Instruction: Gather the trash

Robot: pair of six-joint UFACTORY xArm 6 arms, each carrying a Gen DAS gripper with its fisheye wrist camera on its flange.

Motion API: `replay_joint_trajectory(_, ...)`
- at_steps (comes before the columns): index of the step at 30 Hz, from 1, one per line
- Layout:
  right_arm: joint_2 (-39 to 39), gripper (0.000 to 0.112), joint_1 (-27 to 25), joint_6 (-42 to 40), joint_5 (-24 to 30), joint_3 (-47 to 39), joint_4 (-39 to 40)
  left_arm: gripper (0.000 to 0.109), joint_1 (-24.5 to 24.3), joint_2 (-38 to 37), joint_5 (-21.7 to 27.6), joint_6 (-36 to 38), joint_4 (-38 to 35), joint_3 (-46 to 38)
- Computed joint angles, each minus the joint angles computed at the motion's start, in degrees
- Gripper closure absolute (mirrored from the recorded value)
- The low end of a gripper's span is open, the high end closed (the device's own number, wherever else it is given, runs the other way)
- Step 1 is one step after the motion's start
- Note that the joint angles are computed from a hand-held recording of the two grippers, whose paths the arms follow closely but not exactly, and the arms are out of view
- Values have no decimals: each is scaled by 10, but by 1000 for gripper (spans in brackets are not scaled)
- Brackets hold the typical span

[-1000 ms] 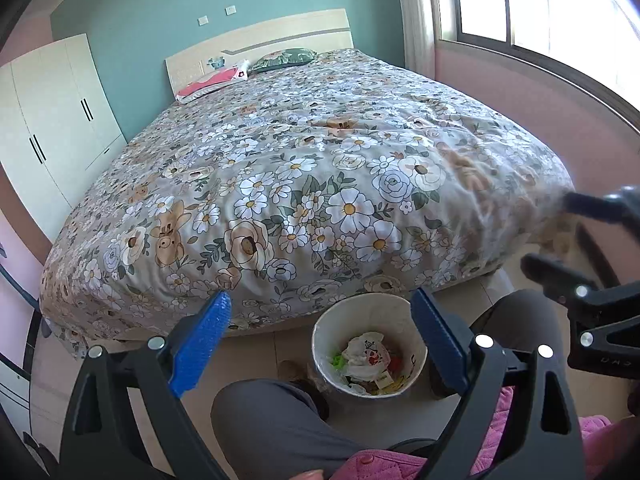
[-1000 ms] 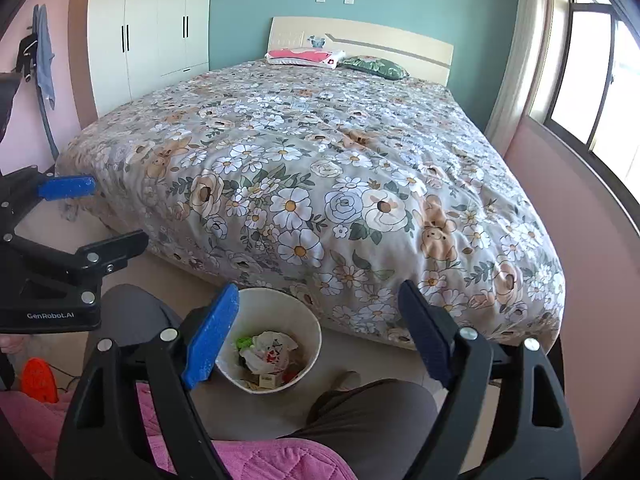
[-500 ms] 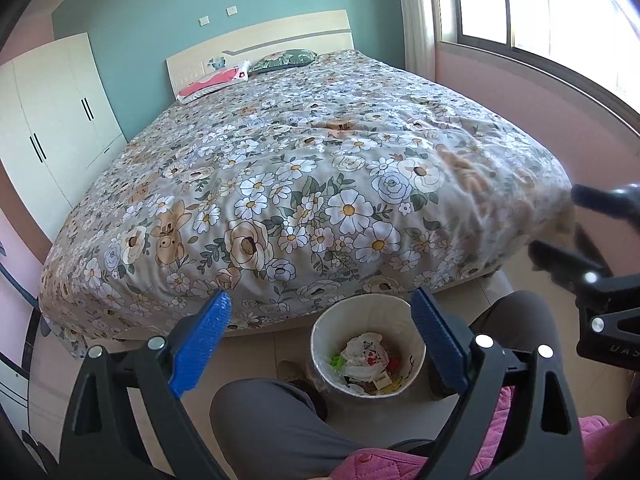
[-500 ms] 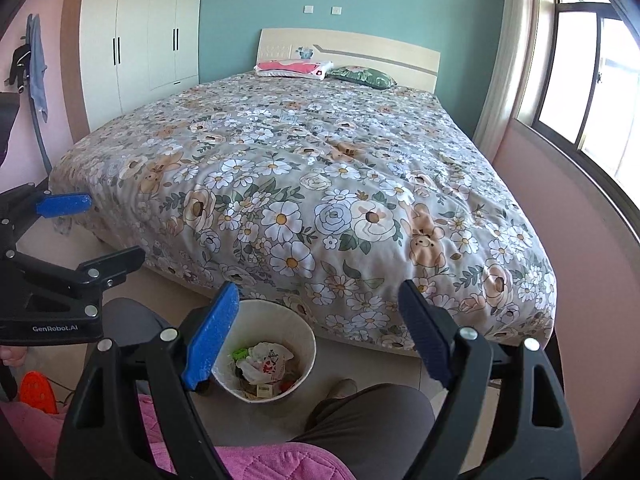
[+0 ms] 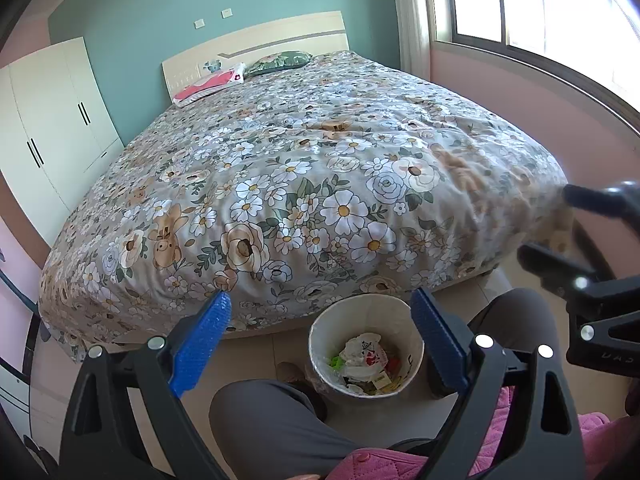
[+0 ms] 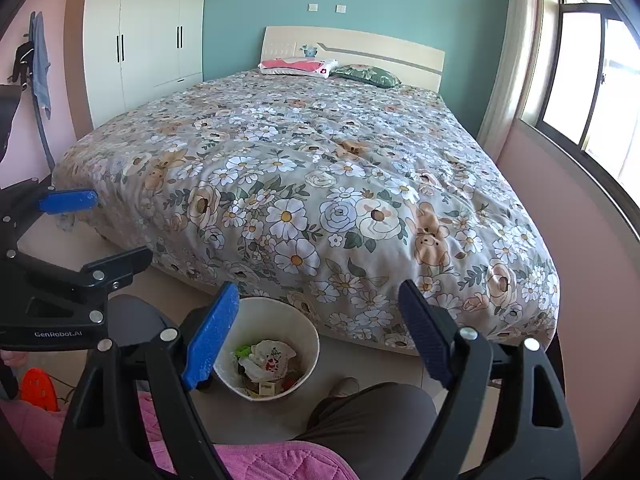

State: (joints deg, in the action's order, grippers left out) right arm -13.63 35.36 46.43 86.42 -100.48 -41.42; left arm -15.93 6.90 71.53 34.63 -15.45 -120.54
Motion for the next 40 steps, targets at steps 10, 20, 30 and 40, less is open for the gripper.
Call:
replay_joint_trajectory(10, -1, 31, -2, -4, -2, 1, 7, 16, 0, -6, -5, 3, -5, 8)
replay_joint_trajectory(20, -8, 31, -9, -1, -13, 14, 19, 16, 5, 2, 5, -1, -14, -4)
replay_joint_trajectory(30, -10, 31, -10, -1, -14, 17, 22, 16, 4, -6, -5, 0, -19, 9)
replay_joint_trajectory(40, -14, 31, -11, -2, -18, 22, 26, 16, 4, 4, 19, -2, -20, -10)
